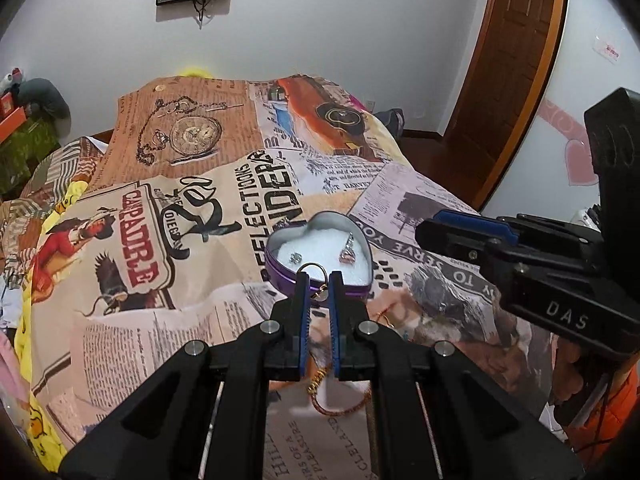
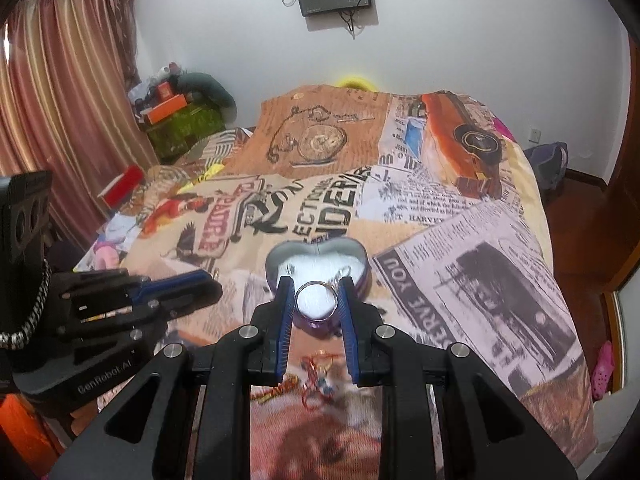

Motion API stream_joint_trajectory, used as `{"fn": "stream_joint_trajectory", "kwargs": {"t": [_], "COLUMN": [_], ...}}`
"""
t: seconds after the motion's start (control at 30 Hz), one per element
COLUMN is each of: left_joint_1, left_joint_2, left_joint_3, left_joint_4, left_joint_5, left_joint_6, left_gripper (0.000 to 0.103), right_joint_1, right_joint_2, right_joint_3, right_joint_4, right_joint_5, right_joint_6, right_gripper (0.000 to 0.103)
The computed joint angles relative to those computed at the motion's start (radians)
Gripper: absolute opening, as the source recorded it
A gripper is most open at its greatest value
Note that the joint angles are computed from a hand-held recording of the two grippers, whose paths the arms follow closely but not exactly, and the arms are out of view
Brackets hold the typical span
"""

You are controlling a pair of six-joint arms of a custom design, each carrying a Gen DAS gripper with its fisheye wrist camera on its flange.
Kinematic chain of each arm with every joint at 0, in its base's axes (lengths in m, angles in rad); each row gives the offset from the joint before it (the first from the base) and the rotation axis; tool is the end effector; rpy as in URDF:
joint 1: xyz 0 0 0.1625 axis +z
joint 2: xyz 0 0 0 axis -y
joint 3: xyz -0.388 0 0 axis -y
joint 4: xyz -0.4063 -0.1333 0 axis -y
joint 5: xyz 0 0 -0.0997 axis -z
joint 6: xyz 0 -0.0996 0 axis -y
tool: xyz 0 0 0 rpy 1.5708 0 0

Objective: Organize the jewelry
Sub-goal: 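Carry both rings into the heart tin and open both tools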

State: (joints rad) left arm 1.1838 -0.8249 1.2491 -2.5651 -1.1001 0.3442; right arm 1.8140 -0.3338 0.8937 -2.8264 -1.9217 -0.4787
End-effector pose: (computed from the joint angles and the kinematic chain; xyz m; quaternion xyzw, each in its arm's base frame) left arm -0.1236 -0.7762 0.2593 0.2724 0.8950 -0.2782 0.2179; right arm 0.3002 -0.7985 0.0659 0.2712 -0.8870 0.3140 0.2024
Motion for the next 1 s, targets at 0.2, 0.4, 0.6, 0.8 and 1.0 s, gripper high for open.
{"fn": "stream_joint_trajectory", "kwargs": {"t": [0.2,0.4,0.6,0.8,1.0], "left_joint_1": [0.016,0.031,0.037,0.048,0.055], "left_joint_2": [0.045,0.095,0.135,0.173,0.191], "left_joint_3": [-0.067,-0.141,-0.182,-0.241,-0.276], "left_joint_4": [0.026,0.080,0.108,0.139,0.156], "left_joint_5": [-0.018,-0.047,-0.059,-0.065,-0.074], "left_joint_6": [0.002,-0.007,0.012,0.004,0.005], "left_gripper": [0.007,0.007,0.007,0.007,0.007], "right_joint_1": [-0.001,-0.008,-0.018,-0.030,-0.036], "right_joint_2": [0.066,0.146,0.213,0.289,0.444], "right_joint_3": [-0.117,-0.266,-0.401,-0.559,-0.859], "right_joint_4": [0.051,0.148,0.243,0.363,0.543], "right_joint_5": [-0.002,-0.002,0.010,0.025,0.019], "right_joint_6": [0.002,0.007,0.023,0.054,0.064], "right_gripper": [0.020,0.020,0.020,0.020,0.020]}}
